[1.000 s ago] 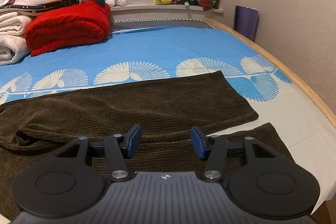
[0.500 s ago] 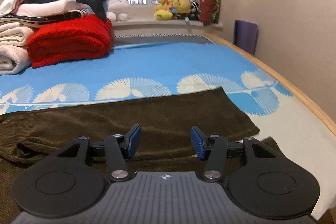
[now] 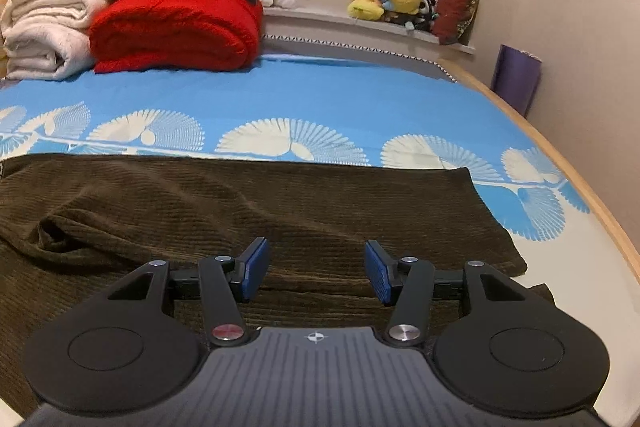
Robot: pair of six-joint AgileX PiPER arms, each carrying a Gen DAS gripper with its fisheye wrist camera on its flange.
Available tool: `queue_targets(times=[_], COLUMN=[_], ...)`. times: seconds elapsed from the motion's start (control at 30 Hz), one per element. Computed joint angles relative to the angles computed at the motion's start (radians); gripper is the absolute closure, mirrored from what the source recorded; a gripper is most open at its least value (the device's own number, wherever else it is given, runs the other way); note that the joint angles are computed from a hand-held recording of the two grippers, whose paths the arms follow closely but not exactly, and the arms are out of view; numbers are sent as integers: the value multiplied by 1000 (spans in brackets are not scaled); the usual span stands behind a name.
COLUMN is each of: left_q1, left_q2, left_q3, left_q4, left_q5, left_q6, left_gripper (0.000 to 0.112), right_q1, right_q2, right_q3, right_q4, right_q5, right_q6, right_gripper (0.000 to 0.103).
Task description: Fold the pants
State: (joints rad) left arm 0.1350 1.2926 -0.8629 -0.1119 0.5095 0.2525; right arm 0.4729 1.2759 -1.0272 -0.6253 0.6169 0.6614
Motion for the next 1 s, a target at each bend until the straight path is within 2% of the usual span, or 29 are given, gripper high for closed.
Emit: queue_targets(times=[0.1,0.13,0.2,0.23,0.37,0.47,0.57,0.6,0.63,0.7,0.77,0.9,1.0], left_q1=[0,15,21,19,-4,-23,-33,-35,-42,-47,-38,-22,-9], left_q2=[11,18,32,48,163,275,404,450,499,571,645,804,884], left_q3=[-18,-28,-43,-58,-157,-251,-377,-427,-478,-547,-632,-841,-937], left_q4=[-66,-131,-164,-164,-116,-20,114,158,227,340,328,267,206], left_q5=[14,23,15,8,-34,-74,-75,-66,-58,-77,-60,59,106], left_q6=[46,104,143,146,94,-29,-187,-234,-304,-410,-373,-272,-162], left_gripper=[111,111,111,111,110,109,98,78,49,24,22,21,20], right_q1=[-26,-33,-43,-44,-30,-24,-39,-44,-51,-62,-62,-76,-89], right_q2=[12,17,29,31,30,42,51,54,56,63,74,97,107], right_q3=[-18,-25,-40,-40,-39,-48,-55,-59,-61,-66,-70,-83,-88], right_q4=[72,100,146,158,206,233,273,282,294,304,282,296,312], right_q5=[-24,-28,-31,-36,-65,-64,-65,-64,-65,-64,-59,-51,-52], right_q6=[-47,-64,-99,-109,-189,-255,-304,-312,-324,-341,-329,-353,-374], right_gripper=[56,70,99,102,101,101,101,101,101,100,100,100,100])
